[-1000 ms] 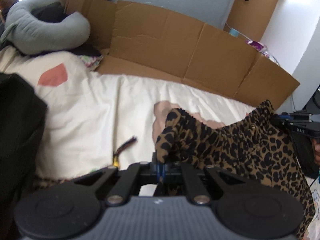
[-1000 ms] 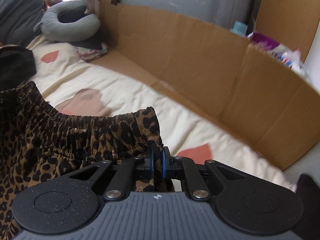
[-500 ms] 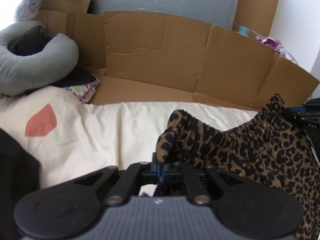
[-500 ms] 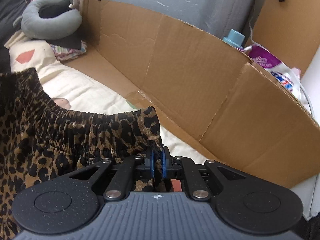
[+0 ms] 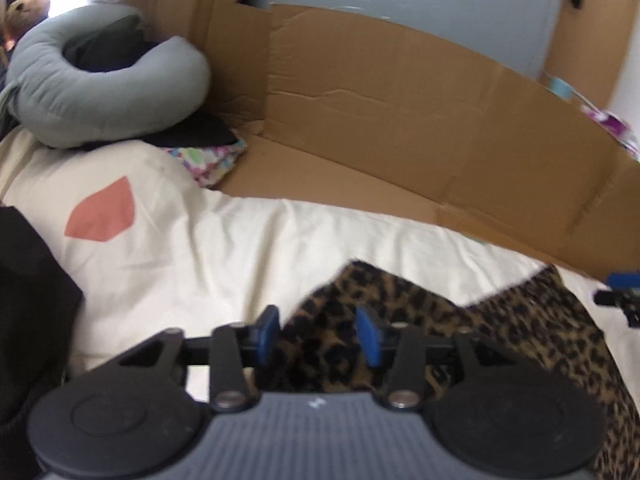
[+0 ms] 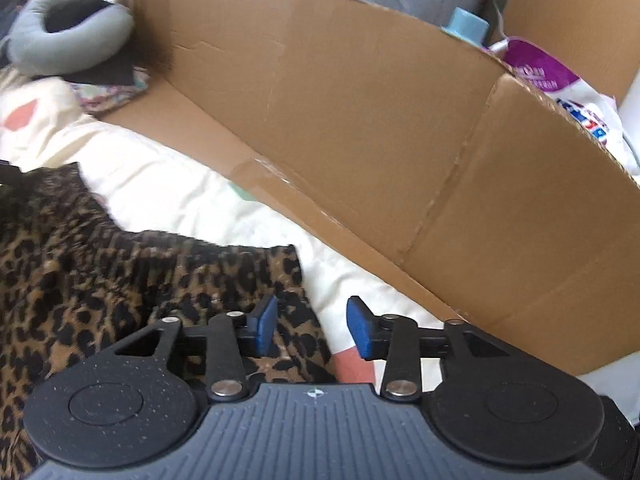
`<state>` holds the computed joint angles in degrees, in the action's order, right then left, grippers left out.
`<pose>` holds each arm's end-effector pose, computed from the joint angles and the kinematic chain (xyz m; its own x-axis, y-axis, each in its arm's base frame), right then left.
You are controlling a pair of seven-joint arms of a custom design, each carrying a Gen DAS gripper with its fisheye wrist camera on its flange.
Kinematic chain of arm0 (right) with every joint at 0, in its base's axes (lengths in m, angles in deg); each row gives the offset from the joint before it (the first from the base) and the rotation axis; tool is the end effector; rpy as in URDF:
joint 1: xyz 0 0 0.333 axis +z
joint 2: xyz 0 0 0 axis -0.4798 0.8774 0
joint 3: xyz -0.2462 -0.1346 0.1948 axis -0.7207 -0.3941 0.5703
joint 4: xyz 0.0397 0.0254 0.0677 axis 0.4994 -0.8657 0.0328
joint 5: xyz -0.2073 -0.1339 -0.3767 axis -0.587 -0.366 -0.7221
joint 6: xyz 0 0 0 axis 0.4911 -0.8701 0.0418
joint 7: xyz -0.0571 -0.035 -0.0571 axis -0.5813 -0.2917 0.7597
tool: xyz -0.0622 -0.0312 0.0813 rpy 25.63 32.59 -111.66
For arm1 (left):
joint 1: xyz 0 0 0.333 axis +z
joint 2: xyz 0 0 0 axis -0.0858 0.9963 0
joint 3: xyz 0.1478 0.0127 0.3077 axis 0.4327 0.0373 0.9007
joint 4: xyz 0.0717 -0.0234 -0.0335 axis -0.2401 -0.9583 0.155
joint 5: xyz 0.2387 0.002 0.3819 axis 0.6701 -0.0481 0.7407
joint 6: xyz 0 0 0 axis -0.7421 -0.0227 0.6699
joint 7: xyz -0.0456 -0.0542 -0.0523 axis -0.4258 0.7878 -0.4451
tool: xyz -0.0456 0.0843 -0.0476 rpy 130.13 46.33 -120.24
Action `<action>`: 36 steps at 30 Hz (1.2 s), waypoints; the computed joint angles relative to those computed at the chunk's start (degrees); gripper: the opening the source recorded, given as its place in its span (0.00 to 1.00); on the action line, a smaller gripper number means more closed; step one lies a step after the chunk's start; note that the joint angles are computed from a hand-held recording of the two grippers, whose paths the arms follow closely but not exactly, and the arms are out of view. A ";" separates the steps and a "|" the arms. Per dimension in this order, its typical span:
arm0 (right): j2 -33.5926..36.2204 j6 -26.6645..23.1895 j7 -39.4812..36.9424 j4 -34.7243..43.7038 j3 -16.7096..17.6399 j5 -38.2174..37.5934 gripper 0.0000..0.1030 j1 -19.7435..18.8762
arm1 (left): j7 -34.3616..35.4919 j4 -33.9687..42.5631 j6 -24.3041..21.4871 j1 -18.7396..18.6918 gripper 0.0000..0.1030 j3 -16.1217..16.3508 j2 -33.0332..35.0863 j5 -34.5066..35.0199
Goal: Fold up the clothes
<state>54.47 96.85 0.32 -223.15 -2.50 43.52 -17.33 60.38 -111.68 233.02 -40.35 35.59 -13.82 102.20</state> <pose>0.5372 0.0416 0.3395 0.3749 -0.9105 0.1743 -0.6841 -0.3986 -0.6108 0.5641 -0.2680 0.3347 -0.2308 -0.9662 0.1145 -0.7358 0.0963 -0.6703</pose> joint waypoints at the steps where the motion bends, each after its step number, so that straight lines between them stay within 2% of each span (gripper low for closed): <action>1: -0.36 -0.65 -2.83 -0.04 -0.15 3.35 0.50 0.36 | 1.08 -0.53 -0.07 1.18 0.47 -1.46 -0.33 -0.19; 2: -0.54 -1.42 -2.28 -0.36 -0.27 3.99 0.50 0.35 | 2.15 -1.04 -0.19 2.24 0.47 -2.79 -0.63 -0.43; 3: -0.67 -2.26 -0.67 -0.75 -0.34 3.37 0.49 0.19 | 1.64 -1.32 -0.68 1.36 0.47 -2.11 -0.79 0.04; 5: -0.78 -2.46 -1.10 -1.61 -0.30 4.11 0.49 0.58 | -2.59 -1.84 -0.74 -3.08 0.47 2.30 -1.15 3.66; 7: -1.33 -0.97 -8.21 -2.22 -0.56 11.96 0.49 2.36 | -7.42 -2.66 0.12 -6.59 0.47 5.87 -1.81 7.38; 9: -2.87 -0.66 -14.20 -2.79 -1.41 20.07 0.49 4.12 | -10.74 -3.98 0.03 -8.11 0.47 6.92 -3.34 9.88; 10: -4.21 -1.76 -15.61 -3.31 -2.11 22.40 0.49 4.55 | -12.37 -4.74 -0.30 -8.65 0.47 7.13 -4.35 11.26; 12: -7.15 -3.54 -17.57 -4.68 -3.49 24.60 0.49 5.06 | -10.99 -6.79 -1.06 -6.79 0.47 4.00 -6.99 10.56; 13: -8.63 -4.23 -18.33 -5.43 -4.18 25.05 0.49 5.34 | -12.02 -7.51 -1.26 -5.89 0.47 2.76 -8.20 12.37; 15: -11.89 -5.95 -17.55 -7.22 -5.30 23.42 0.49 5.19 | -20.91 -7.47 -2.49 -7.36 0.48 4.25 -10.32 24.59; 16: -13.49 -6.81 -15.59 -8.20 -5.60 21.16 0.49 4.62 | -22.82 -7.77 -3.13 -7.06 0.50 3.56 -11.34 26.97; 18: -17.08 -9.25 -8.00 -10.52 -4.99 13.81 0.49 1.49 | -18.40 -9.49 -4.08 -6.52 0.50 1.55 -13.04 20.95; 20: -21.16 -11.22 -6.80 -12.90 -6.55 11.29 0.49 1.32 | -13.71 -11.05 -5.57 -6.71 0.50 0.00 -14.68 13.84; 23: -26.49 -11.52 -6.13 -16.53 -8.61 8.06 0.50 1.70 | -14.26 -12.80 -6.32 -5.27 0.50 -2.97 -17.02 12.70; 24: -28.11 -12.22 -5.99 -17.52 -9.53 6.95 0.49 1.80 | -11.60 -13.68 -6.36 -6.41 0.50 -2.67 -17.75 8.29; 29: -36.24 -13.91 -3.88 -22.83 -11.81 1.15 0.50 0.57 | -6.59 -16.79 -6.47 -8.36 0.50 -3.78 -20.75 -3.66; 31: -39.08 -15.38 -1.87 -24.49 -12.09 -1.22 0.50 -0.93 | -5.84 -17.76 -6.99 -8.03 0.50 -5.18 -21.84 -5.80; 34: -42.17 -18.33 0.62 -26.03 -13.20 -4.78 0.49 -3.01 | -6.28 -19.14 -7.63 -5.26 0.51 -9.28 -23.54 -5.67; 36: -43.51 -19.82 2.65 -26.83 -13.48 -7.26 0.50 -4.65 | -3.78 -20.27 -8.36 -6.39 0.51 -9.64 -24.63 -9.01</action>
<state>10.96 77.03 2.97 -249.98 -15.98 36.25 -21.98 56.60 -131.95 224.67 -46.74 25.95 -38.45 93.19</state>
